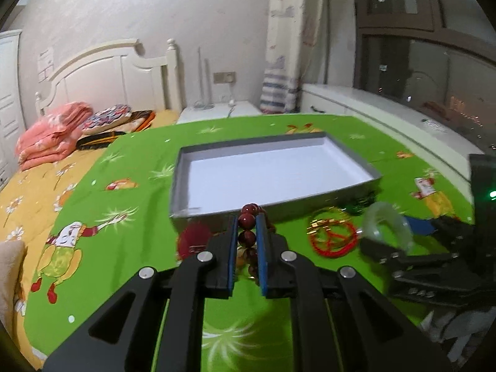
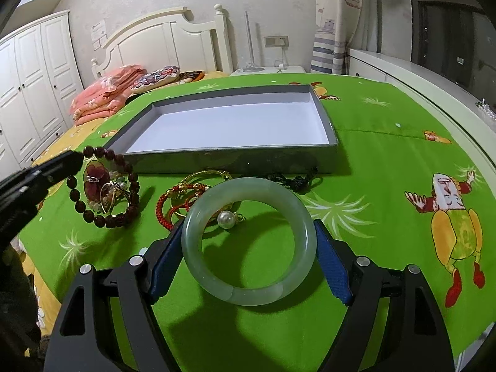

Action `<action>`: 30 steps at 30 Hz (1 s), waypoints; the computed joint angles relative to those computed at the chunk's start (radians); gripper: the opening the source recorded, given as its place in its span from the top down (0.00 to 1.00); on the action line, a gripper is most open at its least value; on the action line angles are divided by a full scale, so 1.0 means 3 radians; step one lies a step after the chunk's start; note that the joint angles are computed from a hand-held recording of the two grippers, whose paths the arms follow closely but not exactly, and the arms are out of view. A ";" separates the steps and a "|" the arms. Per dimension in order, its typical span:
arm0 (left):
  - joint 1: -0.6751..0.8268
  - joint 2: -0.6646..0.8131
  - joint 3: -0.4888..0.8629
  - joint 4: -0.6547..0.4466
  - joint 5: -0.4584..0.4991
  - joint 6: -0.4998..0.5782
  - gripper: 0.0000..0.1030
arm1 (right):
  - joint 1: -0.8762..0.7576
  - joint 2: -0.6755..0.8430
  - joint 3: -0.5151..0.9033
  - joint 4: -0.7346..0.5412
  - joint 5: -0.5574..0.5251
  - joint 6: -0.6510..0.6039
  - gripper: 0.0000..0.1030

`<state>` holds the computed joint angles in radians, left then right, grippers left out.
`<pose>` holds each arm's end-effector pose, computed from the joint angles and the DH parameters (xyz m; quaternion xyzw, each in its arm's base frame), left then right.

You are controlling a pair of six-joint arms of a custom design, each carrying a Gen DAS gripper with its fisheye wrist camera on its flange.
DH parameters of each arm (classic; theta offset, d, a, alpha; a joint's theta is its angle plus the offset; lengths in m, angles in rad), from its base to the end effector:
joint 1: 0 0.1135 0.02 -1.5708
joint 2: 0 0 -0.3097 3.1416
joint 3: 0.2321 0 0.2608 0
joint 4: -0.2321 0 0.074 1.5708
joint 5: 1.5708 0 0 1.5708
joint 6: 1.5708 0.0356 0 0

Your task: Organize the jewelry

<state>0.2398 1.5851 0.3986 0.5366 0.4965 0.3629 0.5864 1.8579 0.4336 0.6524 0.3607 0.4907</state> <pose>0.2556 0.0450 0.1466 0.1624 0.8600 -0.0824 0.4767 0.2410 0.1450 0.0933 0.0263 0.9086 0.0544 0.4132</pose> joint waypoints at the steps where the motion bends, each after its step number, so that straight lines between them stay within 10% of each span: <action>1: -0.0017 -0.0038 -0.0025 -0.0006 0.0017 -0.0009 0.89 | 0.0014 -0.0015 0.0000 -0.0017 0.0015 -0.0001 0.27; 20: 0.0304 -0.0557 -0.0225 -0.0182 0.0325 0.0091 1.00 | 0.0461 -0.0390 0.0103 -0.0474 0.0504 -0.0059 0.27; 26: 0.0410 0.0349 0.0107 -0.0269 0.0097 0.0244 0.99 | 0.0546 -0.0322 0.0147 -0.0540 0.0561 -0.0002 0.27; 28: 0.0549 0.0525 0.0285 -0.0521 0.0173 0.0290 0.97 | 0.0563 -0.0302 0.0147 -0.0544 0.0560 0.0005 0.27; 30: 0.0667 0.0524 0.0377 -0.0753 0.0304 0.0390 0.74 | 0.0555 -0.0282 0.0153 -0.0540 0.0533 0.0013 0.27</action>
<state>0.4400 1.7421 0.5118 0.3107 0.5878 0.4801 0.7531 1.7733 0.4796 0.4903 0.5207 0.4945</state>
